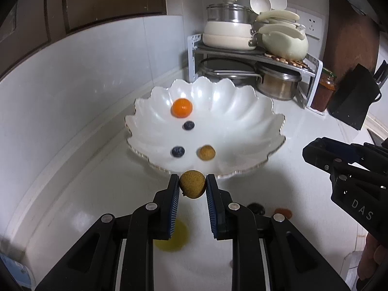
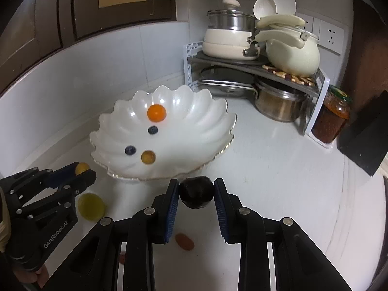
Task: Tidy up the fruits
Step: 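Lift and carry the tan fruit with left tool while right tool carries the cherry over the bowl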
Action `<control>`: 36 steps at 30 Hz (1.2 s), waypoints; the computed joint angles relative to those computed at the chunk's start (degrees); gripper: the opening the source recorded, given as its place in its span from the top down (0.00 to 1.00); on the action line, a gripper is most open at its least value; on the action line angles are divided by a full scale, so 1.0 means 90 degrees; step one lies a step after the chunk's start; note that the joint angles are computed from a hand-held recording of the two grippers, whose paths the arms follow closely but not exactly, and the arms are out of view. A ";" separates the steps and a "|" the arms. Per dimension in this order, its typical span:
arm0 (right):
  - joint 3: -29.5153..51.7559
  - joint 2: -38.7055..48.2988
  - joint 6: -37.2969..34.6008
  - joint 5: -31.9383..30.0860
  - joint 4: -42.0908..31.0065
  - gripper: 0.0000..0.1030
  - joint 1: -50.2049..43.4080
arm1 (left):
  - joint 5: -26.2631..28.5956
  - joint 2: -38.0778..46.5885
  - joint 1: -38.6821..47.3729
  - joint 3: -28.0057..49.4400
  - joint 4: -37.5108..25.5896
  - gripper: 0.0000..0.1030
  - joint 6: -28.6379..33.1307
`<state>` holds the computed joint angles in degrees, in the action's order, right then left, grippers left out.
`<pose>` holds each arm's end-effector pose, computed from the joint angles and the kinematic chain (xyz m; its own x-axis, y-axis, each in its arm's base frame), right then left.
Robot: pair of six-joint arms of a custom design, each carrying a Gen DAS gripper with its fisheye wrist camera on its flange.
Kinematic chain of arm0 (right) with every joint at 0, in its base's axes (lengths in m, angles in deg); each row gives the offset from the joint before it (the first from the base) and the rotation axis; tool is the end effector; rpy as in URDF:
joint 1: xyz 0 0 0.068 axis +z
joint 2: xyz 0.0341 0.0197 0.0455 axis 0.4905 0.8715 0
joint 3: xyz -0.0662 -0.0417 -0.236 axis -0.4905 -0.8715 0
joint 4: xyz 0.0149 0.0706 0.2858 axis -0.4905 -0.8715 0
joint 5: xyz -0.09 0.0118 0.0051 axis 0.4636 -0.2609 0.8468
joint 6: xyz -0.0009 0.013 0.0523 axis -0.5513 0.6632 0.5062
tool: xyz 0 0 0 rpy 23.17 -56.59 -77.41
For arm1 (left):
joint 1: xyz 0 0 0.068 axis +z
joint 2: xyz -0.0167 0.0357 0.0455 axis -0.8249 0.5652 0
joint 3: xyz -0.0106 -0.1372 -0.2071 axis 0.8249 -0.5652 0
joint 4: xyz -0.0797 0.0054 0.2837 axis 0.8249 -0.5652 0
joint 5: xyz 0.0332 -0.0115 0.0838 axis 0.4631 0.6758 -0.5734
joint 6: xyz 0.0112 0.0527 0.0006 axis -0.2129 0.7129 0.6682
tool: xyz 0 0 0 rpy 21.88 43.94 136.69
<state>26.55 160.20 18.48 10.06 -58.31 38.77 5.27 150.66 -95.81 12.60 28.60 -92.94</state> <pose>0.2709 0.0498 0.0905 -0.6499 -0.2300 -0.7244 -0.3404 0.9403 0.0068 0.2430 -0.1822 0.0833 -0.7049 -0.0081 -0.7093 -0.0467 0.9983 0.0350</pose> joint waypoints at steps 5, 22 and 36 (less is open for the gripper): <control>0.0204 0.0091 0.0035 0.0023 -0.0016 0.70 0.0053 | 0.0072 0.0028 0.0206 0.0165 0.0023 0.78 0.0197; 0.1083 0.0779 0.0175 0.0152 -0.0043 0.70 0.0094 | 0.0393 0.0516 0.0811 0.0785 0.0205 0.78 0.0629; 0.1856 0.1563 0.0161 0.0268 -0.0111 0.70 0.0105 | 0.0635 0.1023 0.1125 0.1299 0.0183 0.78 0.0834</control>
<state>43.25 174.27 19.93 12.47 -59.31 39.72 10.99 159.87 -85.68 24.29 30.25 -85.43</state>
